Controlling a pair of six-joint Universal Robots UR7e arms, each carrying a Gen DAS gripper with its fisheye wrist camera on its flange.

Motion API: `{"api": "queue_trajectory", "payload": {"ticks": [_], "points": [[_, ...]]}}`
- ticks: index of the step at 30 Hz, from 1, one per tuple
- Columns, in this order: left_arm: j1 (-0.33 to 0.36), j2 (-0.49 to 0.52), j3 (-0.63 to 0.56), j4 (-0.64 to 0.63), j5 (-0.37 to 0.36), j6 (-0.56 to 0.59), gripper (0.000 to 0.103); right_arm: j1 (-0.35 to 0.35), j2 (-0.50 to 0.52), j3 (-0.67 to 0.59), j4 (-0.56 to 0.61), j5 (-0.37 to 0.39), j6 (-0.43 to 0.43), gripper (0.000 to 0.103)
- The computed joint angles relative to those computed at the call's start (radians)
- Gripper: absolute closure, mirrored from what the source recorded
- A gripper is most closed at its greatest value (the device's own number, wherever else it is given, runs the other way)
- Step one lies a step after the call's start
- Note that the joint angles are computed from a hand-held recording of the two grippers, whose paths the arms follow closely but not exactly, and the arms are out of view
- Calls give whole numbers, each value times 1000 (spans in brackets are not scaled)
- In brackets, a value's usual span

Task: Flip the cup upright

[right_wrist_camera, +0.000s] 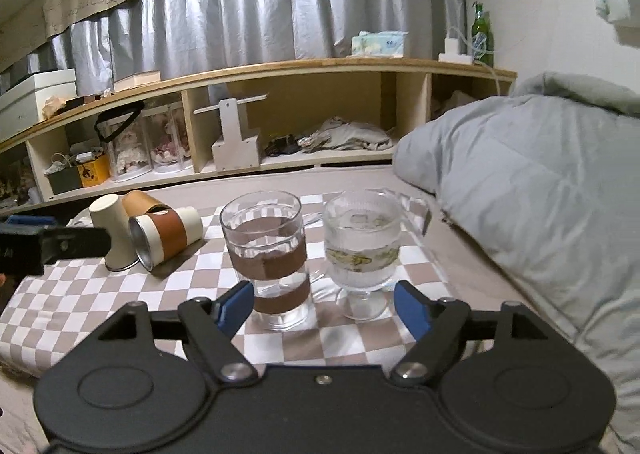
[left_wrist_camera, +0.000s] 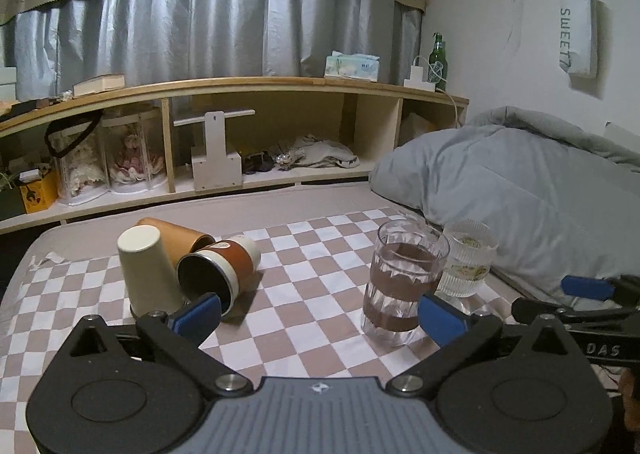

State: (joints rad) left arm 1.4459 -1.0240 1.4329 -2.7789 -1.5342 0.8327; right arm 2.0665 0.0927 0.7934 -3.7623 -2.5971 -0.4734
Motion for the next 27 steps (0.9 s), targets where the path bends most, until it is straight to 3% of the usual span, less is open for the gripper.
{"api": "queue_trajectory", "payload": {"ticks": [6, 15, 27], "points": [[23, -1, 31, -57, -22, 17, 0, 18, 21, -17, -49, -17, -71, 2], [41, -2, 49, -60, -20, 53, 0, 30, 92, -132, -101, -57, -197, 0], [44, -3, 54, -80, -20, 50, 0, 30, 102, -137, -110, -64, -205, 0]]}}
